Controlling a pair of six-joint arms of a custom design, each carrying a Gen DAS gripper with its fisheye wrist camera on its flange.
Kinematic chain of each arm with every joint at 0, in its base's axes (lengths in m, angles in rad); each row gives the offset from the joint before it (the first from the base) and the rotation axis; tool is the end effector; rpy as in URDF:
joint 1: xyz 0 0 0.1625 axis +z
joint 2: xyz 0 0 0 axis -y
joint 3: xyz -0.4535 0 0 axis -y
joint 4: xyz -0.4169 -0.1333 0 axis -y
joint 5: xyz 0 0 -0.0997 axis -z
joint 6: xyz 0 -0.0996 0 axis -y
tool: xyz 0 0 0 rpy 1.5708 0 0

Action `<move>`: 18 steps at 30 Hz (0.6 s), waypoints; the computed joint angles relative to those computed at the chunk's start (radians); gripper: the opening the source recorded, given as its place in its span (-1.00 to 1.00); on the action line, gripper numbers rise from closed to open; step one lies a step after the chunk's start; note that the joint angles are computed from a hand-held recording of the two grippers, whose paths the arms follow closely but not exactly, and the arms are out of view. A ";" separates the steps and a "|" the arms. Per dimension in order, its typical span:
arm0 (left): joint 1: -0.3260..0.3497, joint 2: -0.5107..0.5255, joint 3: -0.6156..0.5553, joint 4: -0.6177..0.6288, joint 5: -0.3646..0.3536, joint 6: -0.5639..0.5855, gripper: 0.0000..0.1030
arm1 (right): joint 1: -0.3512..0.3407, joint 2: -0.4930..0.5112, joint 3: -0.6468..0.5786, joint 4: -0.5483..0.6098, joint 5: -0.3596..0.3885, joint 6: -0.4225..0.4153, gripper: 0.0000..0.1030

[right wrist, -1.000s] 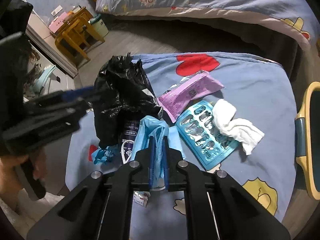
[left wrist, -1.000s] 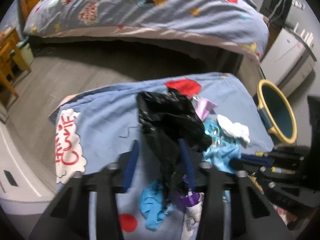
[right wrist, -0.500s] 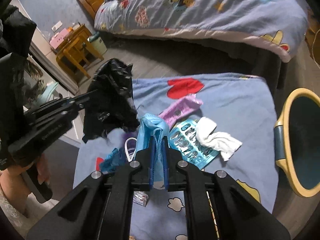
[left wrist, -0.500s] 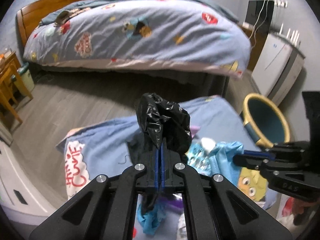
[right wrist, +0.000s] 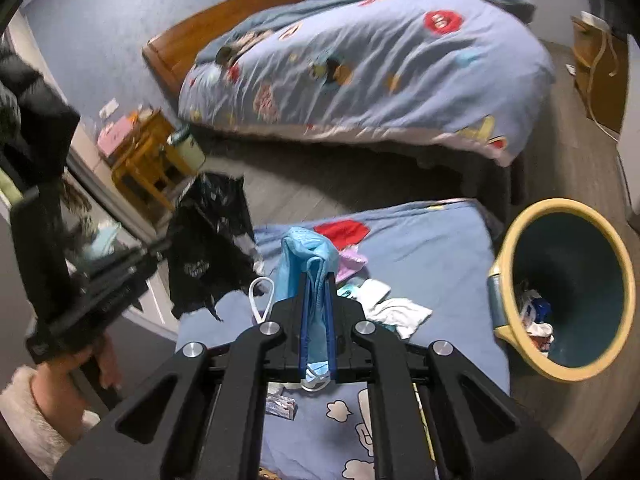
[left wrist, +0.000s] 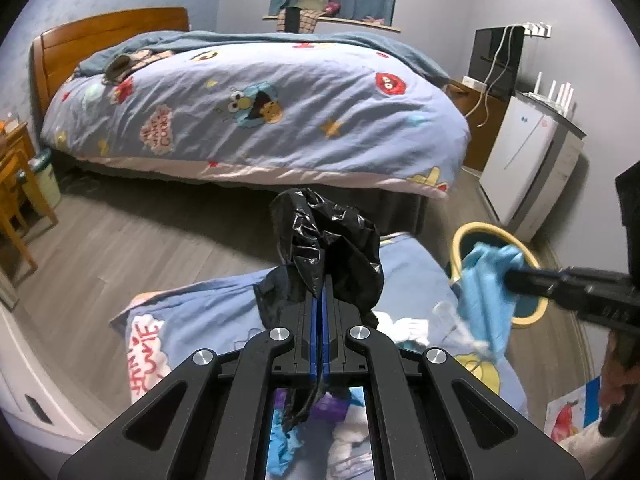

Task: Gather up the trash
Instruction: 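Carry the bag and mask over the bin and open both tools to drop them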

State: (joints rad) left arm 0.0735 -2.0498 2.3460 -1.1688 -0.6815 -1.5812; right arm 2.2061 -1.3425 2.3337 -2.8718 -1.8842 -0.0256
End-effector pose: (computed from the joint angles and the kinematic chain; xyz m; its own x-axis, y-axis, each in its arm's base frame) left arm -0.2097 -0.2267 0.3311 -0.7686 -0.0632 -0.6366 0.4437 0.6643 -0.6016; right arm 0.3525 -0.3052 0.1956 -0.8067 -0.5083 0.3013 -0.5860 0.7538 -0.2973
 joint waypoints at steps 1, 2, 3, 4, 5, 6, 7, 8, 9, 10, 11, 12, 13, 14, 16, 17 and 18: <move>-0.003 0.004 -0.001 -0.010 0.004 0.006 -0.95 | 0.000 -0.011 0.001 0.002 -0.007 0.004 -0.88; -0.005 0.006 0.000 -0.022 0.007 0.012 -0.95 | -0.001 -0.029 0.002 0.006 -0.019 0.008 -0.88; -0.007 0.008 0.000 -0.033 0.010 0.018 -0.95 | -0.001 -0.043 0.003 0.009 -0.024 0.012 -0.88; -0.009 0.014 -0.001 -0.046 0.016 0.026 -0.95 | -0.006 -0.060 0.004 0.012 -0.029 0.015 -0.88; -0.011 0.021 -0.002 -0.052 0.020 0.031 -0.95 | -0.008 -0.069 0.004 0.015 -0.034 0.015 -0.88; -0.012 0.034 -0.003 -0.065 0.026 0.043 -0.95 | -0.009 -0.080 0.006 0.016 -0.045 0.013 -0.88; -0.012 0.042 -0.002 -0.079 0.029 0.056 -0.95 | -0.014 -0.089 0.006 0.013 -0.059 0.005 -0.88; -0.010 0.054 0.000 -0.097 0.031 0.073 -0.95 | -0.020 -0.095 0.006 0.012 -0.067 0.001 -0.88; -0.010 0.061 0.002 -0.109 0.031 0.086 -0.95 | -0.025 -0.104 0.009 0.012 -0.076 0.002 -0.88; -0.006 0.074 0.005 -0.134 0.031 0.107 -0.95 | -0.040 -0.116 0.008 0.016 -0.081 0.005 -0.88; -0.001 0.084 0.009 -0.158 0.029 0.127 -0.95 | -0.051 -0.126 0.008 0.018 -0.083 0.007 -0.88; 0.003 0.094 0.013 -0.181 0.028 0.142 -0.95 | -0.064 -0.136 0.007 0.020 -0.085 0.006 -0.88; 0.009 0.108 0.018 -0.215 0.025 0.164 -0.95 | -0.082 -0.147 0.004 0.016 -0.097 -0.003 -0.88; 0.014 0.121 0.022 -0.245 0.022 0.183 -0.95 | -0.092 -0.151 0.002 0.011 -0.110 -0.012 -0.88; 0.024 0.162 0.028 -0.310 0.017 0.229 -0.95 | -0.118 -0.165 -0.003 0.002 -0.133 -0.032 -0.88; 0.027 0.176 0.029 -0.336 0.016 0.247 -0.95 | -0.142 -0.177 -0.007 -0.001 -0.146 -0.043 -0.88; 0.034 0.202 0.032 -0.379 0.014 0.275 -0.95 | -0.157 -0.183 -0.009 -0.007 -0.158 -0.052 -0.88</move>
State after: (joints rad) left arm 0.1070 -1.8474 2.3784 -1.5481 -0.6670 -1.3063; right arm 2.0487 -1.5255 2.3250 -2.8784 -2.0418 -0.0773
